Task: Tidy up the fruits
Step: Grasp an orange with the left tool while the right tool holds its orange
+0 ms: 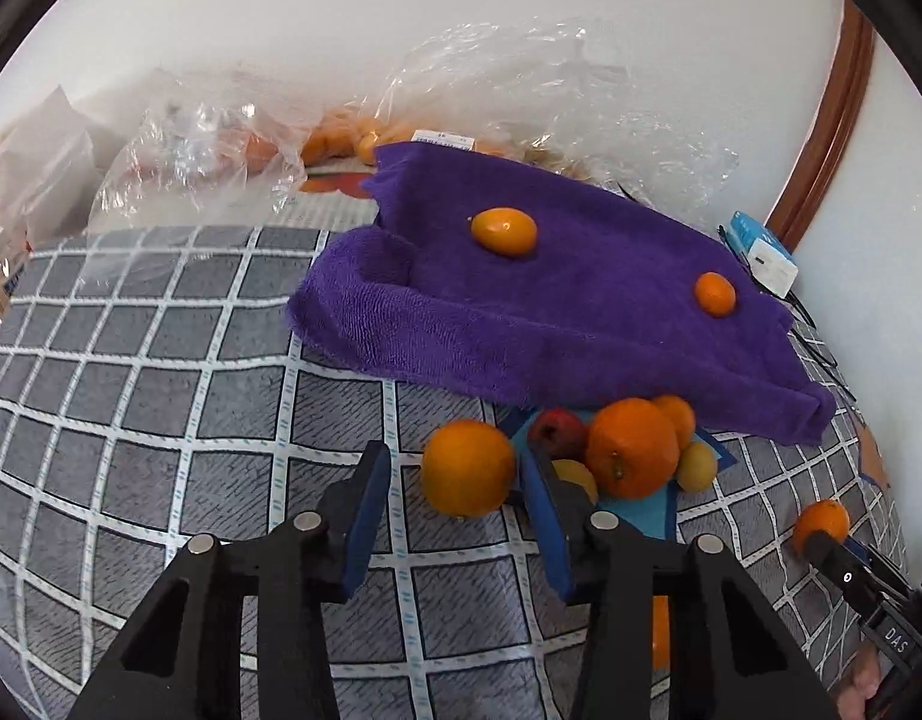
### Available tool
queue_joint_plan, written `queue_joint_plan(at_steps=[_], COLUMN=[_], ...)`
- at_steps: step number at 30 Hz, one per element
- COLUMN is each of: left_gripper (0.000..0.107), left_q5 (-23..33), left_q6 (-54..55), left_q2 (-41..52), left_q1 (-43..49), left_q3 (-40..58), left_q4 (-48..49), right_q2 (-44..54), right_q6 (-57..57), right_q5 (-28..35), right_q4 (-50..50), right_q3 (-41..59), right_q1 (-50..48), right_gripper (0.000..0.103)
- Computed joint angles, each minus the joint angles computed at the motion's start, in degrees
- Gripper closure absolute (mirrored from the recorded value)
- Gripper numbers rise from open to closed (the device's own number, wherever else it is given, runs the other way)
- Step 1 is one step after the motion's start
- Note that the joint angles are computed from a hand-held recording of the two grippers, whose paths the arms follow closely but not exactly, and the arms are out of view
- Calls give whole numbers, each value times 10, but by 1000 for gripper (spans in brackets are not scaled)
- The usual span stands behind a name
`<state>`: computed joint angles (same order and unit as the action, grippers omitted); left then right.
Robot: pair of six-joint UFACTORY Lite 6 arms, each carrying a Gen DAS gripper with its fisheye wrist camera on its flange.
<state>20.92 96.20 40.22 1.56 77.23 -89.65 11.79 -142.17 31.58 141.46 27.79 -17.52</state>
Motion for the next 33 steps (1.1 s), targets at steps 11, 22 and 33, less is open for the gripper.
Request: queue_joint_plan(at_steps=[11, 22, 33], left_gripper=[74, 74, 74], left_q5=[-3, -1, 17], left_q6=[117, 233, 357], left_q2=[-10, -47, -90], left_q1=[-10, -4, -9], left_q3=[-32, -80, -129], left_q4=[-112, -243, -363], right_q2=[1, 5, 11], right_q6=[-38, -43, 6], right_q5=[-8, -27, -17], right_q4=[45, 49, 18], right_q3=[-2, 7, 8], right_q1=[14, 25, -6], right_gripper=[63, 63, 63])
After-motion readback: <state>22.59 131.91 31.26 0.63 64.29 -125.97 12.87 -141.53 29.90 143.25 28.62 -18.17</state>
